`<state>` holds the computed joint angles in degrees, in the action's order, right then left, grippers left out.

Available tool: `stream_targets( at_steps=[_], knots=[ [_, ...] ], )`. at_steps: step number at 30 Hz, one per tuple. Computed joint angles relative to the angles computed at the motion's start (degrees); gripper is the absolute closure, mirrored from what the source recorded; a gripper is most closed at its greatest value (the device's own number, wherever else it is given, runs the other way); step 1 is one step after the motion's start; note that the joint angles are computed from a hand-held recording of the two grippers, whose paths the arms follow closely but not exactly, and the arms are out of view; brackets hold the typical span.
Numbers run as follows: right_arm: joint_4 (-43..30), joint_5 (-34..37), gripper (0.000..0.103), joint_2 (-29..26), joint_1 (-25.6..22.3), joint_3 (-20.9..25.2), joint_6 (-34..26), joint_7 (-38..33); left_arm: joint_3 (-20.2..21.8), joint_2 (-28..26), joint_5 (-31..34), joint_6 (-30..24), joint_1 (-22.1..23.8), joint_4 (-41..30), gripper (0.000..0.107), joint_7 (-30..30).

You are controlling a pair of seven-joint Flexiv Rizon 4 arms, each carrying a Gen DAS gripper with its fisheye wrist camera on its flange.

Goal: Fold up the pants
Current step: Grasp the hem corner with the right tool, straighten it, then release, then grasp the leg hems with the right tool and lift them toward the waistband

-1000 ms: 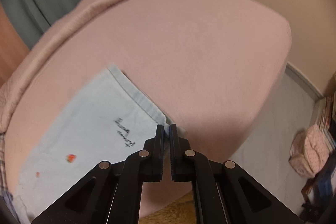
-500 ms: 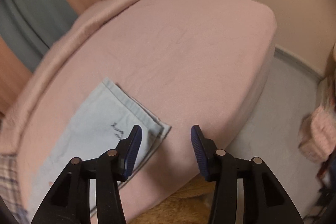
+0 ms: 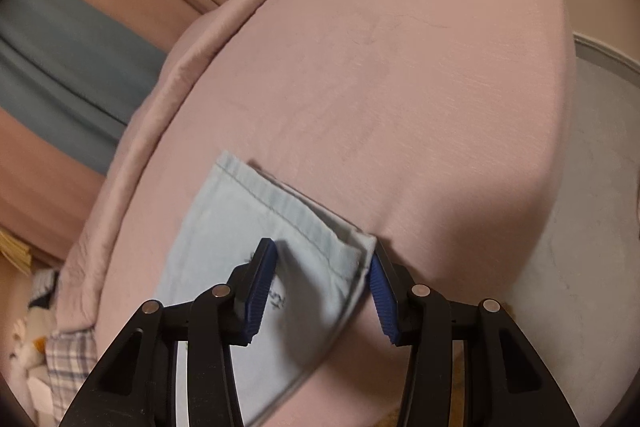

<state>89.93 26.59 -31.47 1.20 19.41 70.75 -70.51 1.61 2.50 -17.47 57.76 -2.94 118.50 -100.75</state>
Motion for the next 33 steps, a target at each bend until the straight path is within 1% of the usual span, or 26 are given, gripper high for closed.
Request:
stream_targets(
  at_steps=[1,3,4,6,10,13,15,16,19,22,25,27,28,31,33],
  knots=[
    [-0.23,-0.01,0.066,-0.26,0.35,-0.23,0.43,0.42,0.08,0.15,0.05,-0.03,0.06,0.14,0.037,-0.2],
    [-0.56,0.51,0.079,-0.62,0.09,0.11,0.61,0.75,0.23,0.56,0.62,-0.27,0.23,0.35,0.037,-0.89],
    [-0.89,1.68,0.081,-0.86,-0.89,1.2,0.47,0.12,0.29,0.86,1.25,-0.42,0.36,0.43,0.037,-1.52],
    [-1.53,4.19,0.083,-1.01,-2.5,3.07,0.64,-1.48,0.5,1.3,1.75,-0.56,0.61,0.63,0.037,-1.97],
    [-0.99,4.71,0.084,1.05,-2.0,2.93,3.09,-3.41,1.19,2.5,3.08,-0.27,1.58,1.49,0.037,-3.78],
    [-1.2,3.47,0.084,2.52,-0.75,2.48,4.62,-4.63,1.63,3.27,3.76,-0.64,2.35,2.09,0.037,-4.96],
    [-0.99,2.7,0.084,4.26,-0.43,3.41,5.9,-7.43,1.81,3.69,4.02,-0.73,2.78,2.38,0.037,-5.55],
    [-1.19,2.91,0.084,5.13,-0.74,4.7,6.32,-9.79,1.93,3.94,4.09,-0.68,2.98,2.58,0.037,-5.79],
    [-2.4,3.49,0.085,6.69,-0.54,6.93,6.26,-15.43,2.08,4.4,4.15,-0.61,3.42,2.84,0.037,-6.16],
    [-3.74,5.59,0.085,8.25,-0.01,9.81,4.8,-23.19,2.09,4.43,4.14,-0.39,3.68,2.9,0.037,-6.25],
    [-4.1,6.39,0.085,9.7,2.08,10.7,0.77,-28.52,2.15,4.44,3.94,-0.39,3.87,3.06,0.037,-6.34],
    [-4.48,7.09,0.085,9.74,3.73,11.52,-2.34,-32.21,2.15,4.31,3.46,-0.38,3.83,3.16,0.037,-6.02],
    [-4.53,6.81,0.085,9.61,4.96,11.16,-3.42,-33.13,2.19,4.22,3.2,-0.38,3.83,3.21,0.037,-5.81],
    [-2.44,0.3,0.085,9.17,13.05,6.3,-3.9,-31.21,2.22,3.88,2.89,-1.06,3.96,3.04,0.037,-5.51],
    [-1.65,-2.54,0.085,8.69,16.31,4.82,-6.56,-30.38,2.37,3.71,2.17,-1.08,3.99,3.01,0.037,-4.62]
  ],
)
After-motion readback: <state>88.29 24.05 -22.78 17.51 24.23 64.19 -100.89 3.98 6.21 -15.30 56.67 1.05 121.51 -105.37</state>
